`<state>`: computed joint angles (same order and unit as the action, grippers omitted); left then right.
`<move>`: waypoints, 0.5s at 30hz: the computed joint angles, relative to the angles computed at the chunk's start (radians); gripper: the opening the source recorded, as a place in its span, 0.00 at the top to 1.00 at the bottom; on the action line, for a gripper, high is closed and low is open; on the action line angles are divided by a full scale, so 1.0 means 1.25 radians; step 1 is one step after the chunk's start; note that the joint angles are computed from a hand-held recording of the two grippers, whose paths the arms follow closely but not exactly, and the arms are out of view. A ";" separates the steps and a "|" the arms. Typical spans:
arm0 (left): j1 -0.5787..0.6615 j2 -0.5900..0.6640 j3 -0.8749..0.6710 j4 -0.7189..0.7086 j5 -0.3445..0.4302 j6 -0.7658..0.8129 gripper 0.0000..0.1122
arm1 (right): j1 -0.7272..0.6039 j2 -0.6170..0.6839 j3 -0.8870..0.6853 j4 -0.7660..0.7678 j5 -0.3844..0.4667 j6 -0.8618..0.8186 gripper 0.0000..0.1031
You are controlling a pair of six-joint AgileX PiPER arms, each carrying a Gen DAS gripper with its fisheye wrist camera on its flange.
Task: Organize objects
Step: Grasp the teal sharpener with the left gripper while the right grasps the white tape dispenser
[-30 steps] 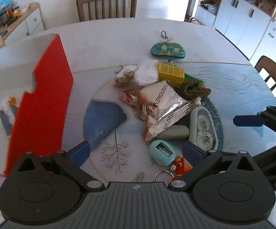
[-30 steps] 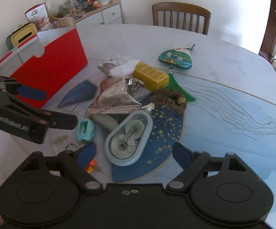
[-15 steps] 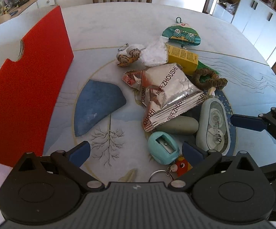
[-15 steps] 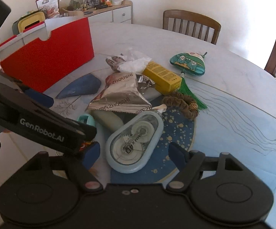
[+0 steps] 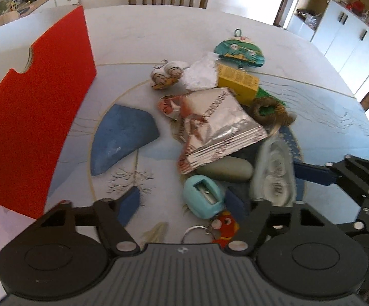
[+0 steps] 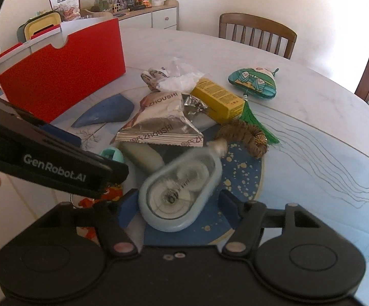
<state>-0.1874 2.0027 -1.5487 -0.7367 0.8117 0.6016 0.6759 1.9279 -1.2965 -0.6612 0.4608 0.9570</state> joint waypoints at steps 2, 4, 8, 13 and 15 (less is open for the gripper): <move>0.004 0.001 -0.006 -0.012 0.016 0.007 0.52 | -0.002 0.000 -0.001 0.003 -0.001 -0.003 0.39; 0.002 0.000 -0.009 -0.011 0.024 0.016 0.60 | -0.001 -0.001 -0.001 0.003 0.001 -0.005 0.40; 0.000 -0.002 -0.010 -0.020 0.039 0.027 0.71 | -0.001 -0.006 0.005 0.001 0.000 0.004 0.41; 0.004 0.002 -0.012 -0.025 0.040 0.039 0.73 | 0.005 -0.022 0.024 -0.057 -0.005 0.058 0.41; 0.005 0.003 -0.015 -0.023 0.040 0.037 0.73 | 0.009 -0.034 0.037 -0.086 -0.009 0.087 0.43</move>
